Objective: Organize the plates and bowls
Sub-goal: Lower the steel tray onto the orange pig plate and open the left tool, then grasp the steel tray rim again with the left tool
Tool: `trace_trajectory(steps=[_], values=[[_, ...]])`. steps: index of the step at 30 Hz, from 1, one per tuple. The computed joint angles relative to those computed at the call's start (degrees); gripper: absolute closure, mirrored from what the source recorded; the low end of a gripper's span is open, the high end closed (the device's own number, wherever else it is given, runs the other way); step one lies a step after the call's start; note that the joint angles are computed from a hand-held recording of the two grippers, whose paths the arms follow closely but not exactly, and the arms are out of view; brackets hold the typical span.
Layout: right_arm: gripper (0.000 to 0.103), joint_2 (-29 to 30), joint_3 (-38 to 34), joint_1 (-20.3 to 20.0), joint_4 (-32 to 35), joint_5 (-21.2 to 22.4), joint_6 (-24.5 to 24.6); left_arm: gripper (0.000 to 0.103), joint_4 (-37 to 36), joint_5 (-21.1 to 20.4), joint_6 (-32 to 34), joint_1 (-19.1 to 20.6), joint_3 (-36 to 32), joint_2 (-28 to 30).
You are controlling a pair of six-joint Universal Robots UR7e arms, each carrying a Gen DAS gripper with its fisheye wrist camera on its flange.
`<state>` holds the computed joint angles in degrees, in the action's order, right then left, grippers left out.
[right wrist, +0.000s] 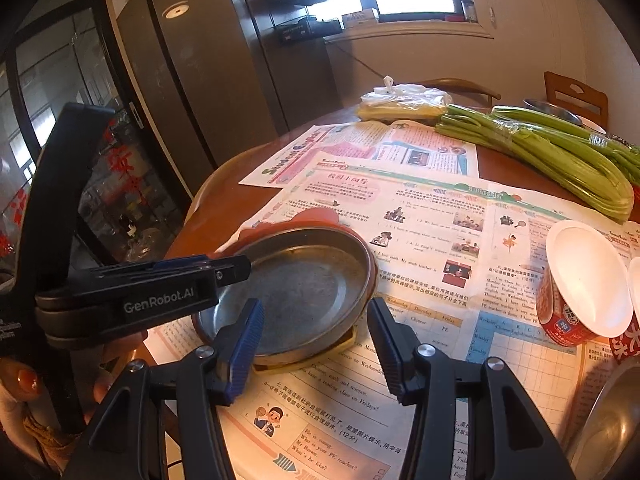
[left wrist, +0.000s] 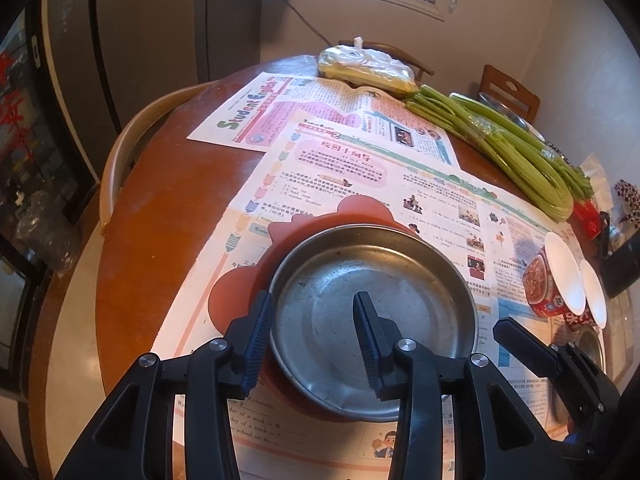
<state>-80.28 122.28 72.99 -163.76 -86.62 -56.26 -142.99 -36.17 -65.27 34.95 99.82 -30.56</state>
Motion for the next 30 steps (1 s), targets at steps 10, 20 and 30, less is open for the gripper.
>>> trace_trajectory(steps=[10,20,30], values=[[0.045,-1.8,0.2,-1.0,0.6,2.3,0.4,0.053,1.8,2.6,-1.2,-1.9,1.0,-1.2],[0.042,-4.7,-0.2,-2.1,2.1,5.0,1.5,0.040,0.0,4.4,-3.7,-4.4,5.2,-4.2],[0.041,-6.6,-0.8,-2.8,4.6,6.5,1.1,0.032,-3.4,3.5,-9.0,-5.7,11.3,-7.4]])
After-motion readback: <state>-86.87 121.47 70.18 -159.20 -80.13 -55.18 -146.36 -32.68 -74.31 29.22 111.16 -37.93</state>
